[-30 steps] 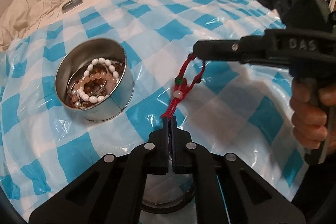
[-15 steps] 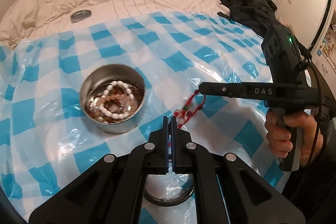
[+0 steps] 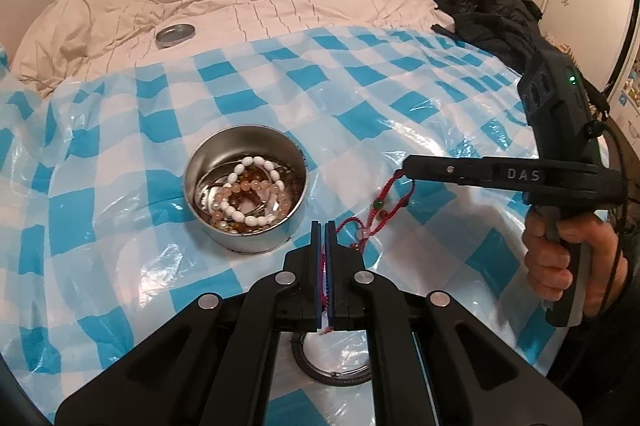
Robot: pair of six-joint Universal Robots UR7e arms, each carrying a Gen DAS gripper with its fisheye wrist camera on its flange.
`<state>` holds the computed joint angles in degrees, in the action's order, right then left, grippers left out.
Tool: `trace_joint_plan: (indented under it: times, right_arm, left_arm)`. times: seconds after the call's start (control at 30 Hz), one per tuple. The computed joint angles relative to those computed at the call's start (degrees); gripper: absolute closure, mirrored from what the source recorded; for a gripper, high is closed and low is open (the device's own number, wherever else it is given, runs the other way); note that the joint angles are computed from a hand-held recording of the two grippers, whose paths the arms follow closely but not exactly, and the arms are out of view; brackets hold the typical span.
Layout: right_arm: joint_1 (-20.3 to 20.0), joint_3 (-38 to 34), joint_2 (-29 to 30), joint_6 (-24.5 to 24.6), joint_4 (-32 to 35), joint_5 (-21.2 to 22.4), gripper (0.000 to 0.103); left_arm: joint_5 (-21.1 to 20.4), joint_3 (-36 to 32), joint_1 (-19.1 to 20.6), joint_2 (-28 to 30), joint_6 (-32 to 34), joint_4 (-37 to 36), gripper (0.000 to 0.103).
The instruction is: Organize jewelry
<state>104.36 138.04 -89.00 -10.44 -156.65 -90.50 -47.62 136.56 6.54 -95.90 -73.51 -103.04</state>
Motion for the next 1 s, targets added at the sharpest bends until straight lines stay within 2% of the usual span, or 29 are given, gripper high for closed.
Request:
trace_joint_plan:
  times: [0.17, 0.57, 1.0]
  right_arm:
    - [0.3, 0.1, 0.3, -0.3, 0.2, -0.1, 0.097]
    - [0.4, 0.2, 0.4, -0.9, 0.6, 0.1, 0.097]
    - [0.3, 0.5, 0.1, -0.8, 0.2, 0.6, 0.097]
  left_arm:
    - [0.4, -0.7, -0.2, 0.3, -1.5, 3.2, 0.102]
    - [1.4, -1.0, -0.8, -0.8, -3.2, 4.8, 0.102]
    - [-2.1, -0.2, 1.8, 0.5, -1.2, 0.9, 0.101]
